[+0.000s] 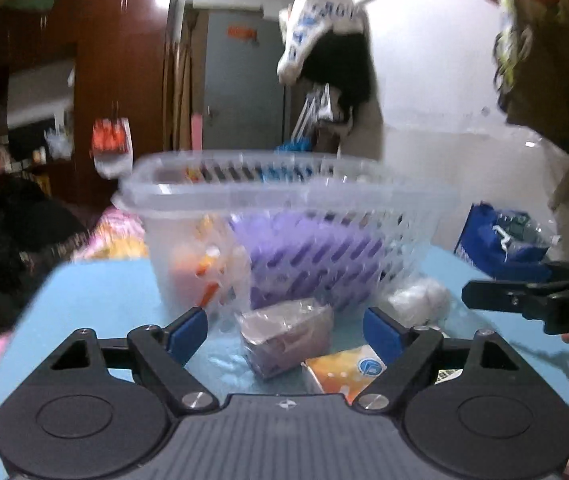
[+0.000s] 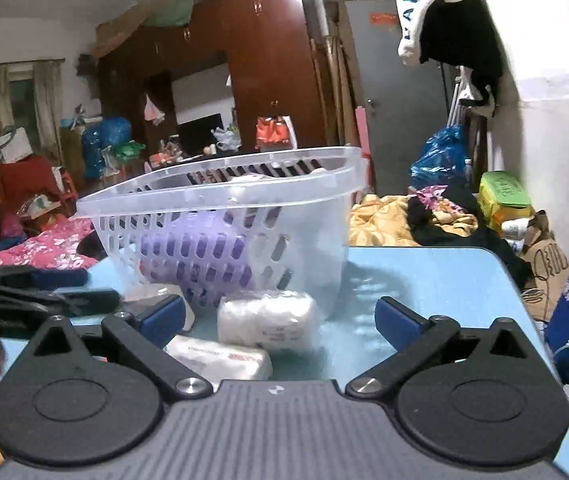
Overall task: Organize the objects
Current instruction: 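Grasp the foil-wrapped box with the left gripper while the right gripper grasps the white wrapped roll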
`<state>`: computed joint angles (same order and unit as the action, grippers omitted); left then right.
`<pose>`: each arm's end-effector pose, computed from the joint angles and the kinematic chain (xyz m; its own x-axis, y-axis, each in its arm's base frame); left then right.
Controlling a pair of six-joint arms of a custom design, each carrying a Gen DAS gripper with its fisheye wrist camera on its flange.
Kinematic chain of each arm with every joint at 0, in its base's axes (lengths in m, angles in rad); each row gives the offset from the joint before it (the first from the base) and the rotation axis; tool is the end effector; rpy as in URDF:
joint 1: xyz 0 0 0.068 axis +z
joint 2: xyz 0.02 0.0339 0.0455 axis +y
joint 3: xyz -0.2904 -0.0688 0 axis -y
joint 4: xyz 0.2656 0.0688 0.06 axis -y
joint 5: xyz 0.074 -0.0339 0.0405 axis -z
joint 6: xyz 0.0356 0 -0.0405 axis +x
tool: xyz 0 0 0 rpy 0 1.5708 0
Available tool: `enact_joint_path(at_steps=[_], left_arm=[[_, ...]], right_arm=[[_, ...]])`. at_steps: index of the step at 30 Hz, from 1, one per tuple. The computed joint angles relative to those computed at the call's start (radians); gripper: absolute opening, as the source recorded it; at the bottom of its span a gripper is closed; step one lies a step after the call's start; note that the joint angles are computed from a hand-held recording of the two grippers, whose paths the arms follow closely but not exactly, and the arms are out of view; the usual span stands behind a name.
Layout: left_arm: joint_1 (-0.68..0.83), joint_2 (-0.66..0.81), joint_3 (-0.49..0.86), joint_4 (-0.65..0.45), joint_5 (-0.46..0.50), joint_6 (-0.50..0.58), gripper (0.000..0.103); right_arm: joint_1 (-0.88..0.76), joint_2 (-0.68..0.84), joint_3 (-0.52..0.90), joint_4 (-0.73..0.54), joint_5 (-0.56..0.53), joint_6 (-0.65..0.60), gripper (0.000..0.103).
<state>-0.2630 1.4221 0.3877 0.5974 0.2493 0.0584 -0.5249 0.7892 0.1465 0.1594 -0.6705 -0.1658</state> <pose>0.2513 -0.0767 0.1571 -0.3807 0.1611 -0.9106 0.4908 0.8697 -0.0514 0.1446 -0.0581 0.1611 -0.3829 0.0723 -0.9210 -0.1487 0.9791 0.1387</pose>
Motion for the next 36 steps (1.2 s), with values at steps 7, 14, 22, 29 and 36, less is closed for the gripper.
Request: enact_joint_path(at_steps=[7, 14, 22, 29, 36], left_arm=[[-0.026, 0.084, 0.070, -0.052, -0.048, -0.044, 0.087], [-0.021, 0.104, 0.096, -0.081, -0.060, -0.070, 0.087], [-0.008, 0.165, 0.139, -0.090, -0.008, -0.079, 0.087], [-0.030, 0.182, 0.171, -0.133, -0.036, -0.077, 0.079], [0.035, 0.159, 0.086, 0.026, 0.102, -0.118, 0.068]], right_arm=[[0.088, 0.136, 0.031, 0.021, 0.117, -0.004, 0.103], [0.107, 0.207, 0.044, 0.033, 0.136, -0.013, 0.099], [0.134, 0.192, 0.046, 0.031, 0.165, 0.003, 0.080], [0.131, 0.158, 0.041, 0.014, 0.166, 0.003, 0.077], [0.075, 0.103, 0.009, 0.045, 0.092, 0.028, 0.077]])
